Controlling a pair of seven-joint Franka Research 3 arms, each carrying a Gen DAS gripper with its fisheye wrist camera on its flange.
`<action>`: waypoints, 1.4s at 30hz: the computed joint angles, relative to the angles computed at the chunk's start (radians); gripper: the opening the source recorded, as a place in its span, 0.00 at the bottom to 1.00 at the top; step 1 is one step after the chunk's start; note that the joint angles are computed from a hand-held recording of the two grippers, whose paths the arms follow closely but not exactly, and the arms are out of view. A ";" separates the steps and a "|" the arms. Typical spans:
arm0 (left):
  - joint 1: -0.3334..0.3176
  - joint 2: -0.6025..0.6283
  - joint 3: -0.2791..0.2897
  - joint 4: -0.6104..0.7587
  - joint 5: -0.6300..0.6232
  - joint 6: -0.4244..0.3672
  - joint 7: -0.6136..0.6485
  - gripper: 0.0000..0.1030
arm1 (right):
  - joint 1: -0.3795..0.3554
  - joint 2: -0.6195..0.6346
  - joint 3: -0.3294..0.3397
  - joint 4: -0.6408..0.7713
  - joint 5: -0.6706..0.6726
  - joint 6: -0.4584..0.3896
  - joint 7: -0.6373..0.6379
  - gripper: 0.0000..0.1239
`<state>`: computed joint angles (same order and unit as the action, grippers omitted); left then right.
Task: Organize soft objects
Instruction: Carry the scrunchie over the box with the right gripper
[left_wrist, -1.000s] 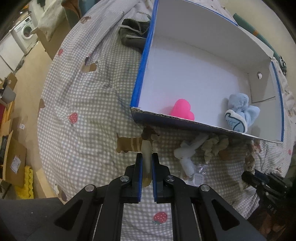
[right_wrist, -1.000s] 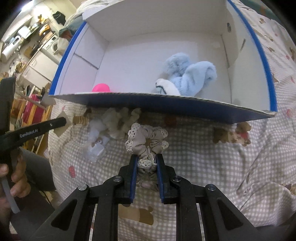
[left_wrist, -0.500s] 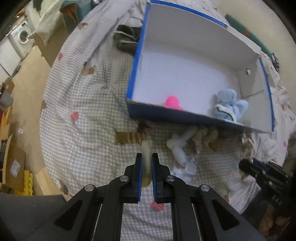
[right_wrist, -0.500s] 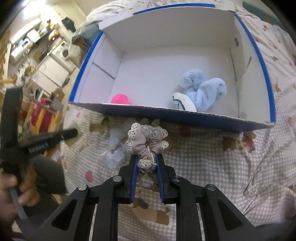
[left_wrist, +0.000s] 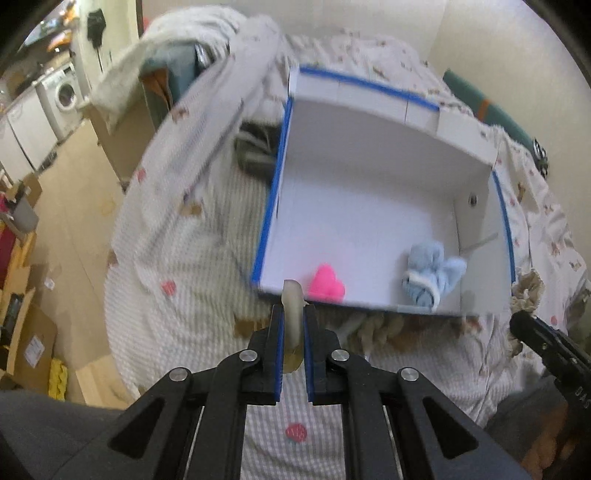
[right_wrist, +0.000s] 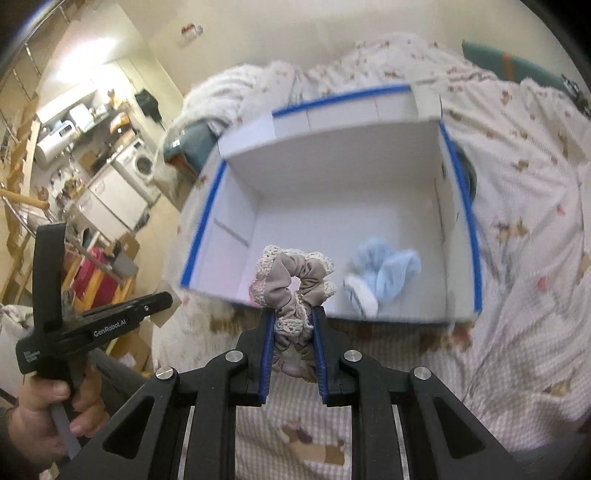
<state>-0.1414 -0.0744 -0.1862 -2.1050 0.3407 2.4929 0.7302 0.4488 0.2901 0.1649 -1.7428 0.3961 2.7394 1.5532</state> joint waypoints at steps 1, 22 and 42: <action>0.003 0.002 0.000 0.009 0.020 0.003 -0.010 0.08 | -0.002 0.005 0.002 0.011 0.004 0.006 -0.007 0.17; -0.034 0.293 0.046 0.338 0.160 -0.014 -0.019 0.08 | -0.010 0.320 -0.021 0.418 -0.031 -0.096 0.047 0.17; -0.021 0.394 0.042 0.351 0.062 0.048 0.090 0.08 | 0.008 0.488 -0.040 0.642 -0.093 -0.308 0.111 0.17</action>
